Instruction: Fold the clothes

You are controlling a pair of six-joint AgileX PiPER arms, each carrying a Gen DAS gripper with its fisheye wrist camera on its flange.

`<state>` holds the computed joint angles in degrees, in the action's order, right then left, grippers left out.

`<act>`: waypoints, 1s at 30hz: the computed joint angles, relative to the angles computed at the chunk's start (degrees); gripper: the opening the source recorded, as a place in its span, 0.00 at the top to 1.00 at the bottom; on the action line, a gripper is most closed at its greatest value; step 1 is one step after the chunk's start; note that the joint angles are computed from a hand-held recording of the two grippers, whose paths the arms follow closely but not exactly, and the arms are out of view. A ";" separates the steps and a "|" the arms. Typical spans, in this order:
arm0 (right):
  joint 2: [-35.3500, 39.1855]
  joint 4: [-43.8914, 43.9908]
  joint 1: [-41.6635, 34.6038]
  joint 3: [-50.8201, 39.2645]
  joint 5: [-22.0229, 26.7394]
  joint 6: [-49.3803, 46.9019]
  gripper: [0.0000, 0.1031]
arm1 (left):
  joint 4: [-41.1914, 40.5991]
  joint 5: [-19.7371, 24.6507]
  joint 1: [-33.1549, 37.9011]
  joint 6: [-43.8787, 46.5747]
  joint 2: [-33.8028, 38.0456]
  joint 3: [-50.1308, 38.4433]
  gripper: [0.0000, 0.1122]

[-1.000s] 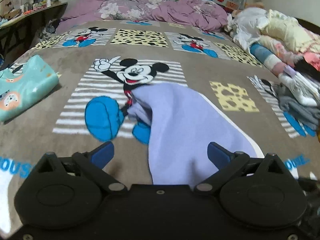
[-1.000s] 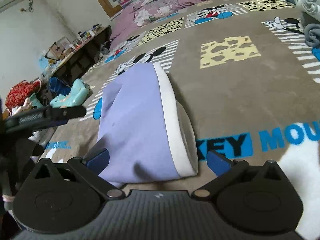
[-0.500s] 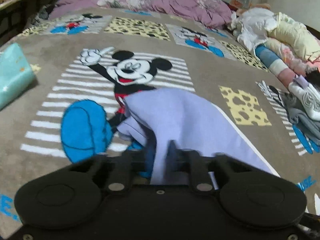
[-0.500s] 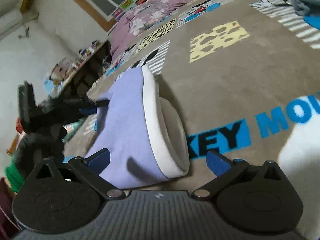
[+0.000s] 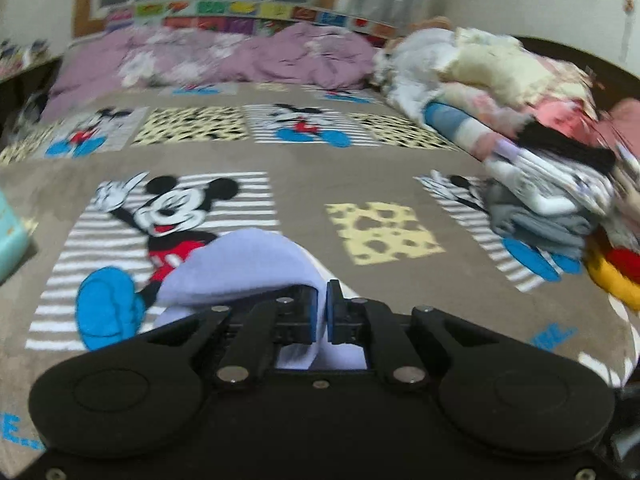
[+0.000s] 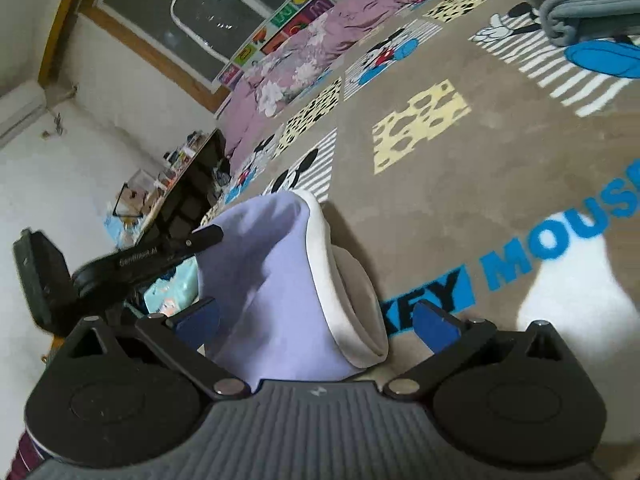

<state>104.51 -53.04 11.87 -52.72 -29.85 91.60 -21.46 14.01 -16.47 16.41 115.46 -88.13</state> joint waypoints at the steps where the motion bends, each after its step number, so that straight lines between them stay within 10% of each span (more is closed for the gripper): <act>1: -0.73 0.16 -0.32 0.65 -0.17 0.14 0.01 | 1.71 -0.63 -1.10 -0.90 -0.42 0.90 0.98; 13: -8.41 2.59 -6.27 8.97 -2.71 0.63 0.01 | 14.36 -6.41 -13.57 -6.82 -2.41 9.61 0.98; 30: -11.04 -3.81 -9.72 11.40 0.00 5.30 0.00 | -25.28 -4.05 -21.23 35.90 -0.10 14.16 0.98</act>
